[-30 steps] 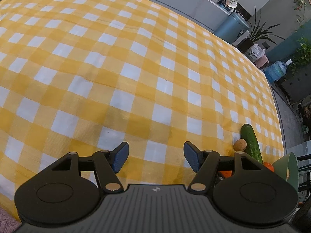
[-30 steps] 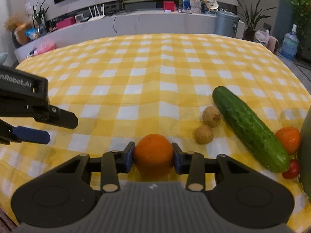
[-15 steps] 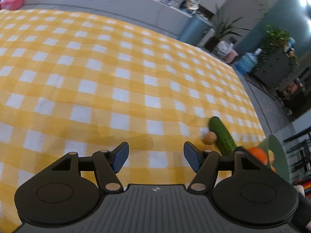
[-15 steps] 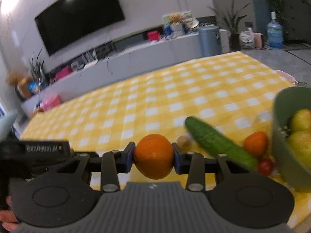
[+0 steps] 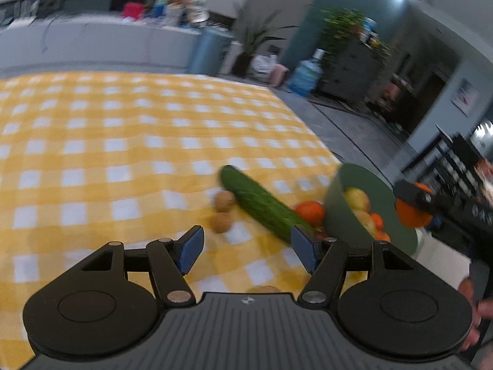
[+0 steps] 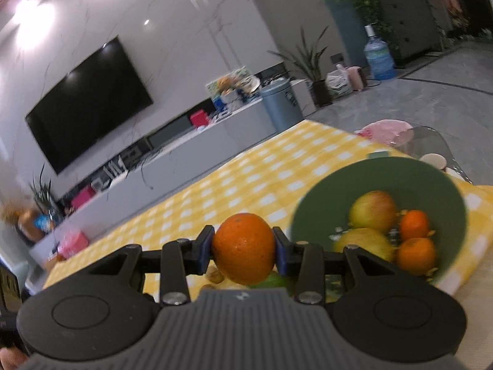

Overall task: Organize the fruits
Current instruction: 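Grasp the orange beside the cucumber with the left tool while the right tool holds its orange over the bowl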

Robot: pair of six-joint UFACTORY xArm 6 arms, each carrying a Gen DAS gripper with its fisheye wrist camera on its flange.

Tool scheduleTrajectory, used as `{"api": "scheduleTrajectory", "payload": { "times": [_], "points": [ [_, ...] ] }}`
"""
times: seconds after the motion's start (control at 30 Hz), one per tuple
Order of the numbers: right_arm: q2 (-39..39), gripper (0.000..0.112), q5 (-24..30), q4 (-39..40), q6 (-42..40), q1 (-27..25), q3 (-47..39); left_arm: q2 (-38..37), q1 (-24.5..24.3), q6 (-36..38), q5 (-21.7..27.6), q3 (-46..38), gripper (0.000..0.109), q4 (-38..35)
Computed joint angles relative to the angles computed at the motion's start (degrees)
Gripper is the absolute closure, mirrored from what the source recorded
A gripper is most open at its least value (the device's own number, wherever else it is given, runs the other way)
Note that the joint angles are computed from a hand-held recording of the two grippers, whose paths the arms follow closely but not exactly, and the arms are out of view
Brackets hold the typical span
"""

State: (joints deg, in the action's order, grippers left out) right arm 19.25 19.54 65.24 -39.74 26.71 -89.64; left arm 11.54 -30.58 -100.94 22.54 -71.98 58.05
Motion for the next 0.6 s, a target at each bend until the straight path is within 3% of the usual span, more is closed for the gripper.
{"api": "scheduleTrajectory", "payload": {
  "times": [0.17, 0.3, 0.4, 0.6],
  "points": [
    [-1.74, 0.075, 1.29, 7.74, -4.59, -2.83, 2.46, 4.63, -3.33, 2.84, 2.37, -5.82, 0.032, 3.12],
    [-2.40, 0.075, 2.83, 13.15, -8.49, -5.04, 3.56, 7.56, -5.38, 1.04, 4.06, -9.56, 0.032, 11.40],
    [-2.73, 0.075, 3.88, 17.68, -11.75, -6.53, 4.24, 10.75, -7.09, 9.51, 8.39, -14.18, 0.032, 9.84],
    [-2.56, 0.075, 4.61, 22.38, -14.44, -9.31, 5.13, 18.59, -5.80, 27.03, 6.18, -23.31, 0.031, 0.42]
  ]
}}
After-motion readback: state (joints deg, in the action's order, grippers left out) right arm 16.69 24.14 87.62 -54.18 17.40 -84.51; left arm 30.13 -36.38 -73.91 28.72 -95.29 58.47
